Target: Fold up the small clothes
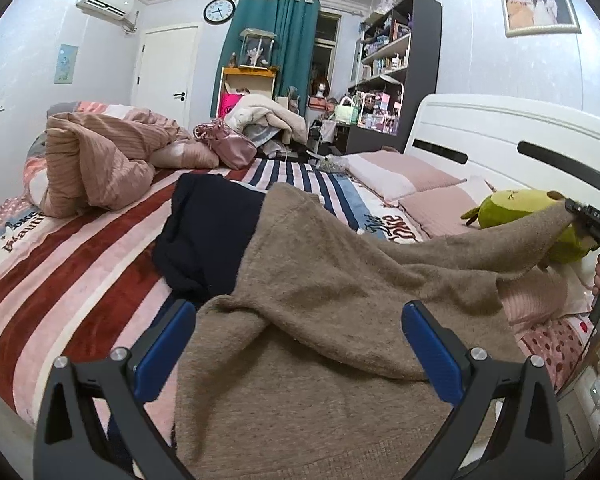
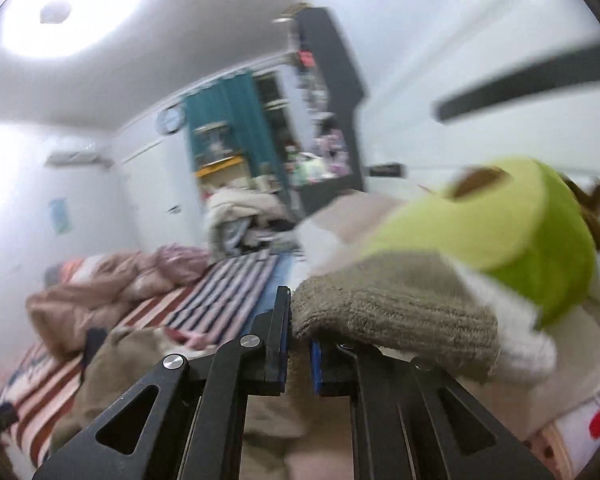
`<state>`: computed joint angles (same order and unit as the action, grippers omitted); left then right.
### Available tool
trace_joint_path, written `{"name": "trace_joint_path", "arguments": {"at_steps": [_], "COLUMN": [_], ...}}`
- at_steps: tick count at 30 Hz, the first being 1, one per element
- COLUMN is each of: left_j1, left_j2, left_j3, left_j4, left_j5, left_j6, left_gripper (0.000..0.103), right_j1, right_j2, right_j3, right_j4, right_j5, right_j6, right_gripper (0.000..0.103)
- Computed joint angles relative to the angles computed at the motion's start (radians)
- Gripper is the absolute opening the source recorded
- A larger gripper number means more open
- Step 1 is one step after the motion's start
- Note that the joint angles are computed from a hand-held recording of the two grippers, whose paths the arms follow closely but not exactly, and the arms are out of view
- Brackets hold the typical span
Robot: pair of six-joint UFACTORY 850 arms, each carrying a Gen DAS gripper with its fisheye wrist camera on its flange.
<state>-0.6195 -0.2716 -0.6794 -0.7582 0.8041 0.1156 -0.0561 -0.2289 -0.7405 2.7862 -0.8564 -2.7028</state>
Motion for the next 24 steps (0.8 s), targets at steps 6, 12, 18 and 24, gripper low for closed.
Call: {"name": "trace_joint_path", "arguments": {"at_steps": [6,12,18,24], "left_j1": [0.013,0.020,0.031,0.048], "left_j2": [0.032,0.050,0.057,0.042], "left_j3": [0.062,0.113,0.147,0.133], "left_j4": [0.025,0.038,0.065,0.147], "left_j5": [0.031,0.055,0.048,0.035], "left_j6": [-0.032,-0.037,-0.063,-0.120], "left_gripper": [0.102,0.102,0.102,0.102], "right_j1": [0.182,0.392,0.491,0.432], "right_j2": [0.041,-0.156,-0.381,-0.219], "right_j3": [0.020,-0.112,-0.259,-0.107], "right_j4": [-0.055,-0.366,-0.649,-0.556], "right_j5": [0.045,0.238,0.412,0.316], "right_j6": [-0.017,0.226,0.471,0.315], "right_gripper": [0.003,0.007,0.034,0.051]}}
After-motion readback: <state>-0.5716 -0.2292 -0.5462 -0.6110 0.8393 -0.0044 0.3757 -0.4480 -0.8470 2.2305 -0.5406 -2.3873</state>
